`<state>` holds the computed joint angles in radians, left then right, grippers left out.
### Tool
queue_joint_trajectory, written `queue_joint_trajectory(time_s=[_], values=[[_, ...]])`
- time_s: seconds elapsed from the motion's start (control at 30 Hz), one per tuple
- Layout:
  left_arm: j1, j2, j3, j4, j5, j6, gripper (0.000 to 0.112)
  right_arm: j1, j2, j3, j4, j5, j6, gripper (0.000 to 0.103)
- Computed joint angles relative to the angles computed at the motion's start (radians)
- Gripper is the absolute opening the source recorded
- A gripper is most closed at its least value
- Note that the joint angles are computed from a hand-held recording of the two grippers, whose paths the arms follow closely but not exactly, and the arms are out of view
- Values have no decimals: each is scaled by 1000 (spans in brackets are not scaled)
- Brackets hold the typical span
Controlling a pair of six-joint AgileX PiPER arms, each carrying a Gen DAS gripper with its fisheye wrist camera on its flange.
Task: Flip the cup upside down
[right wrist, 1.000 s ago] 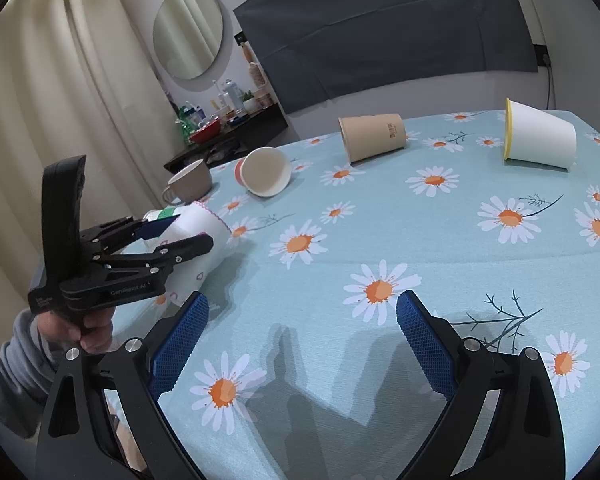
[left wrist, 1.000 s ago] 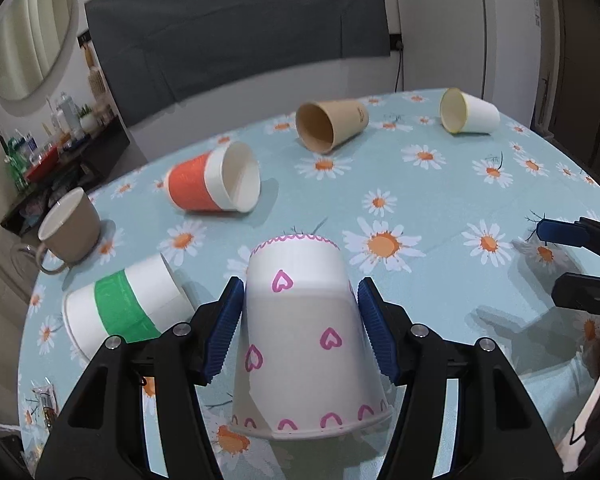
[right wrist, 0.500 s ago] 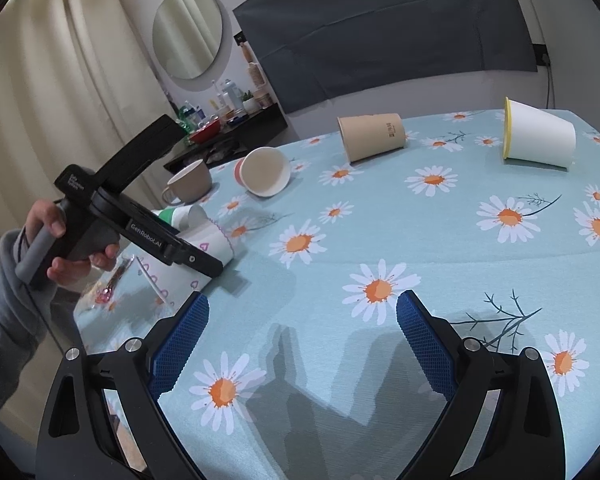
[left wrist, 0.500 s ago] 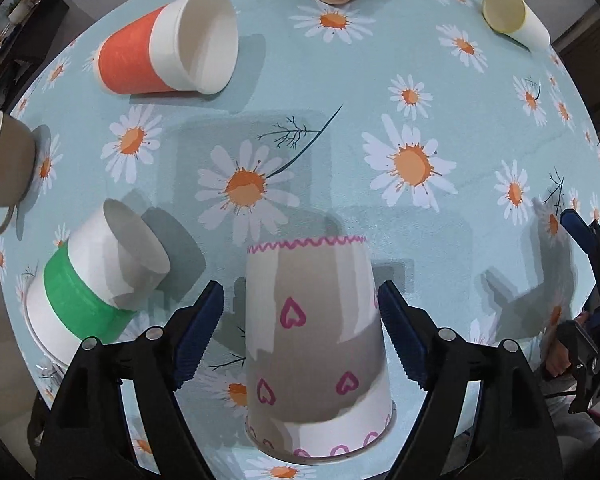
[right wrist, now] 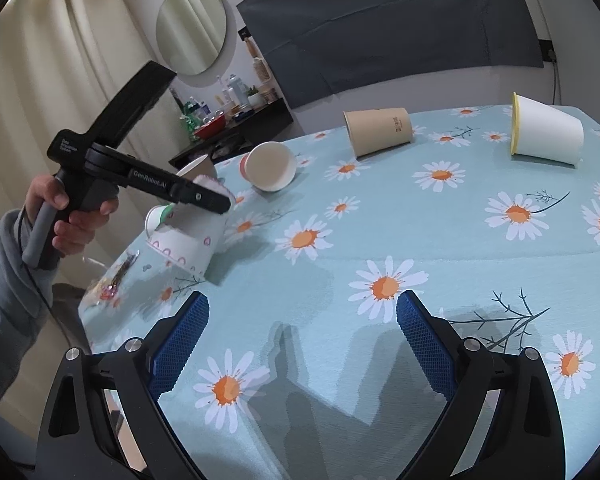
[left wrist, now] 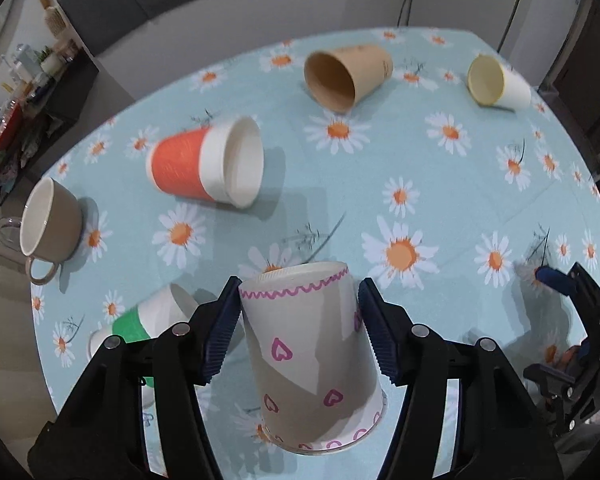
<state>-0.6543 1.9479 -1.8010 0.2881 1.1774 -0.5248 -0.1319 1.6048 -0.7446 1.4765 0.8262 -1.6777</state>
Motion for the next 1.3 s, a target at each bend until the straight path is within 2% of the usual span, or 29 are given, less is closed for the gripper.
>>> queue_joint_trajectory(time_s=[0.13, 0.2, 0.23, 0.33, 0.47, 0.57, 0.8, 0.9, 1.0, 1.13, 1.3], values=[[-68, -92, 179, 212, -171, -164, 60, -4, -1, 3, 9, -1, -3, 91], [-111, -127, 277, 384, -241, -305, 59, -3, 0, 1, 7, -3, 0, 91], [-138, -146, 327, 462, -264, -384, 59, -3, -1, 2, 6, -4, 0, 91], [-178, -189, 430, 560, -312, -499, 59, 1, -4, 3, 7, -12, -1, 91], [-216, -211, 519, 653, -351, -623, 59, 6, -10, 7, 9, -21, 0, 91], [-246, -230, 575, 727, -350, -718, 59, 9, -10, 8, 14, -28, 0, 91], [-294, -288, 686, 771, -360, -846, 60, 16, -16, 8, 11, -43, 2, 91], [-304, -318, 721, 755, -382, -861, 76, 29, -20, 6, 3, -62, 11, 91], [-316, -349, 763, 763, -410, -908, 87, 39, -33, 18, 16, -87, -1, 91], [-333, -385, 828, 809, -428, -1003, 94, 54, -49, 33, 39, -118, -28, 91], [-350, -436, 952, 944, -474, -1204, 96, 105, -102, 86, 137, -217, -137, 91]])
